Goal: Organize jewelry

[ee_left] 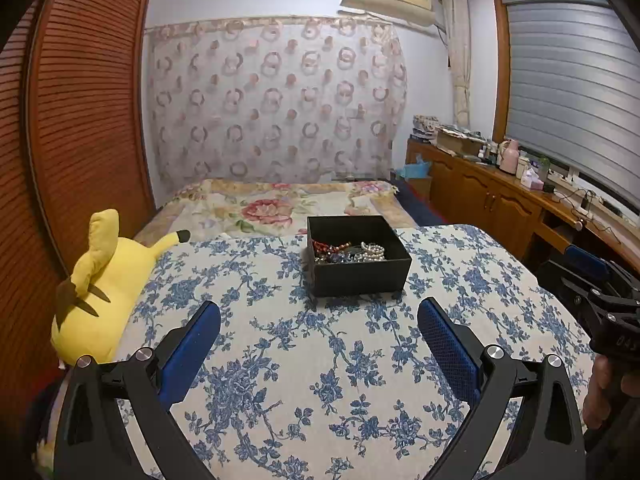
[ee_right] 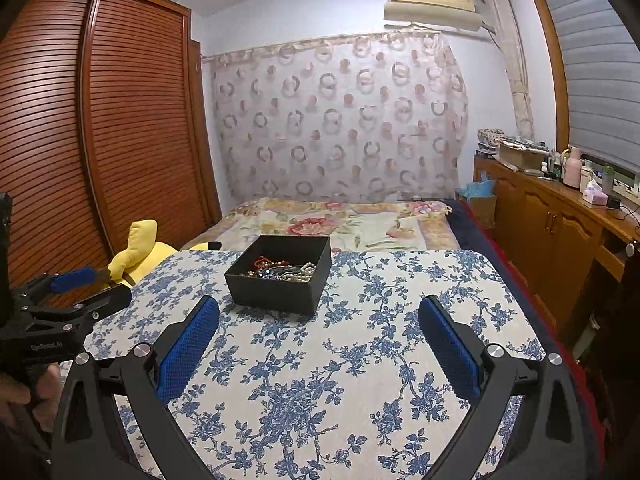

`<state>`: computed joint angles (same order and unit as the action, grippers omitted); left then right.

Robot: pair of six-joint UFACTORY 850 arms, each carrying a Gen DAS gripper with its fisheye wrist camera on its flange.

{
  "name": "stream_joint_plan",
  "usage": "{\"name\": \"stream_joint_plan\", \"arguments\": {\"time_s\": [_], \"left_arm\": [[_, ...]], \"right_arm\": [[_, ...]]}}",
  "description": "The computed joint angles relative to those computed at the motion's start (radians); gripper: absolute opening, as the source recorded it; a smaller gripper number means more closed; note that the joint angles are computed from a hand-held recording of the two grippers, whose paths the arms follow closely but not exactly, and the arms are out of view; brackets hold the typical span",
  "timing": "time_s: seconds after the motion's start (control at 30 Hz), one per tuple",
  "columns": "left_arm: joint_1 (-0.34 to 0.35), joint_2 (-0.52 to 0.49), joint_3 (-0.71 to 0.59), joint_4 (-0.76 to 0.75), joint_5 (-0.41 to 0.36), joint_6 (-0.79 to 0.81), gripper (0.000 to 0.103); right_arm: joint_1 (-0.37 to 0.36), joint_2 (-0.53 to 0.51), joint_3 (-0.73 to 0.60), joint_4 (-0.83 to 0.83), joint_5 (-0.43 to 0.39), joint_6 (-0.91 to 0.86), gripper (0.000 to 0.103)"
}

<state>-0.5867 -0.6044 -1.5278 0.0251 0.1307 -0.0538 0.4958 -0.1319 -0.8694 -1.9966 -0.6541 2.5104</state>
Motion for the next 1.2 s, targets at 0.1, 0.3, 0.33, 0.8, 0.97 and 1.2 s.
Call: {"name": "stream_joint_plan", "arguments": {"time_s": [0.1, 0.3, 0.33, 0.8, 0.97, 1.2], "left_arm": [[0.0, 0.001, 0.002, 0.006, 0.0, -0.008, 0.095], [0.0, 0.003, 0.004, -0.002, 0.003, -0.001, 0.095], [0.0, 0.003, 0.004, 0.008, 0.002, -0.01, 0.095], [-0.001, 0.006, 0.01, 0.016, 0.005, -0.02, 0.095], [0.0, 0.007, 0.011, 0.062, 0.003, -0.068, 0.095], [-0.004, 0.017, 0.019, 0.017, 0.009, -0.026, 0.095]], "right_arm": [[0.001, 0.0, 0.002, -0.001, -0.002, 0.002, 0.101], [0.0, 0.0, 0.0, 0.0, 0.0, 0.0, 0.101], [0.0, 0.0, 0.0, 0.0, 0.0, -0.001, 0.101], [-0.004, 0.001, 0.003, -0.004, 0.006, 0.005, 0.101], [-0.005, 0.002, 0.004, -0.007, 0.007, 0.007, 0.101], [-0.004, 0.002, 0.003, -0.004, 0.007, 0.003, 0.101]]}}
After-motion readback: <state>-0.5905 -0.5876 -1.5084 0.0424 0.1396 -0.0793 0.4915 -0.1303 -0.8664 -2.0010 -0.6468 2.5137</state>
